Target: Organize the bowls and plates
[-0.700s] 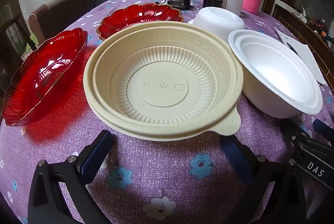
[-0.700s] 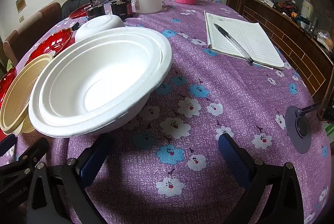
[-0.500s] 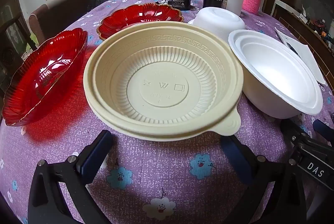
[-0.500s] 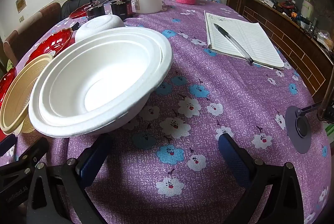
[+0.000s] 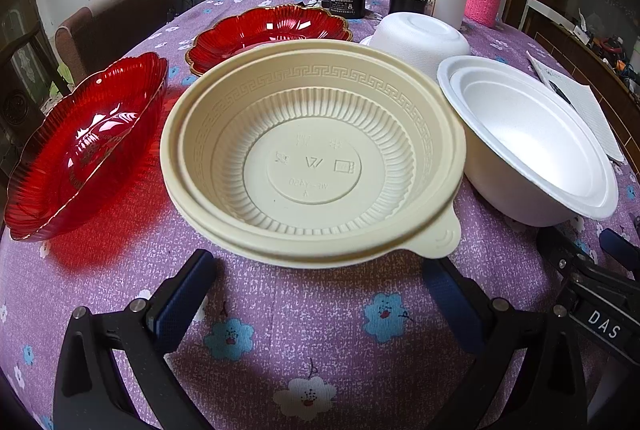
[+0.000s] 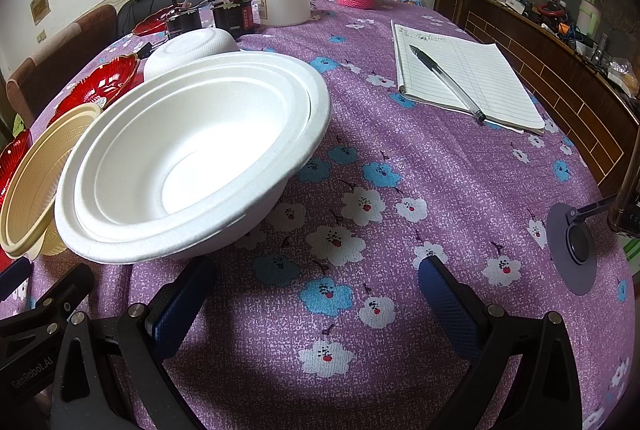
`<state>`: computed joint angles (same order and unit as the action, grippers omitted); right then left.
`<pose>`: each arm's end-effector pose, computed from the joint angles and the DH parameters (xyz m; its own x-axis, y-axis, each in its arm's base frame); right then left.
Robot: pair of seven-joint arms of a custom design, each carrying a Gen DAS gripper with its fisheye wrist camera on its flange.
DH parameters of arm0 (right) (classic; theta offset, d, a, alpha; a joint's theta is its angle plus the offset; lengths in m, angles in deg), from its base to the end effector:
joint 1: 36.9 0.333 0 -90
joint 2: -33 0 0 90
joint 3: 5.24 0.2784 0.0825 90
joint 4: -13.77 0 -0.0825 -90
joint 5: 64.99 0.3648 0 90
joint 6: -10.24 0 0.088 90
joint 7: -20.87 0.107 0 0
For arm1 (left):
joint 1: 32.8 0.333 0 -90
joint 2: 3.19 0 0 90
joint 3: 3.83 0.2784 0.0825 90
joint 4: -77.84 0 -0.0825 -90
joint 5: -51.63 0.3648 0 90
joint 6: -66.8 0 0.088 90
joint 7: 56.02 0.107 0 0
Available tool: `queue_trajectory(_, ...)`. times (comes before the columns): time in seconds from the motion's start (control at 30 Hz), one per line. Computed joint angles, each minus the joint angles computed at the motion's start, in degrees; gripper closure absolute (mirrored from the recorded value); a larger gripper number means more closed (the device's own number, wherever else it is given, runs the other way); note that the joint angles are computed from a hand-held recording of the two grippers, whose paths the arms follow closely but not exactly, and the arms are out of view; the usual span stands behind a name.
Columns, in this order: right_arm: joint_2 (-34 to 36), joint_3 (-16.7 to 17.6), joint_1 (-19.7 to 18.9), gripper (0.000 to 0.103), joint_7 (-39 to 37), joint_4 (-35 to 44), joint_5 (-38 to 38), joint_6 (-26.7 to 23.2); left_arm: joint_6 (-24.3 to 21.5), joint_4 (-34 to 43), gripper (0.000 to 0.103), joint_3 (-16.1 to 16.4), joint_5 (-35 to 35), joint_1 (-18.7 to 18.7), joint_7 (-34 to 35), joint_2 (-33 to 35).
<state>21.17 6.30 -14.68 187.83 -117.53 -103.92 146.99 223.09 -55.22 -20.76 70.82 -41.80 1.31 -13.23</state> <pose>0.4169 0.2744 0.4386 -0.3094 -0.9509 -0.0001 -0.7660 0.2492 -0.5925 0.4568 -0.2397 0.4444 -0.1577 -0.9874 -0.0097 -0.8027 0.1339 -0.5811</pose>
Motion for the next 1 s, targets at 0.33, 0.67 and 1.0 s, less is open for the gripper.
queue_trajectory(0.33,0.0,0.1,0.0,0.001,0.7,0.1,0.0,-0.6,-3.3,1.8,0.000,0.7,-3.2,-0.9,3.0,0.7)
queue_trajectory(0.67,0.6,0.5,0.5,0.001,3.5,1.3,0.5,-3.0,-3.1,1.5,0.000,0.5,-1.3,-0.8,0.4,0.6)
queue_trajectory(1.0,0.8,0.2,2.0,0.001,2.6,2.8,5.1,-6.5,-3.6,1.6,0.000,0.8,-1.9,-1.1,1.0,0.4)
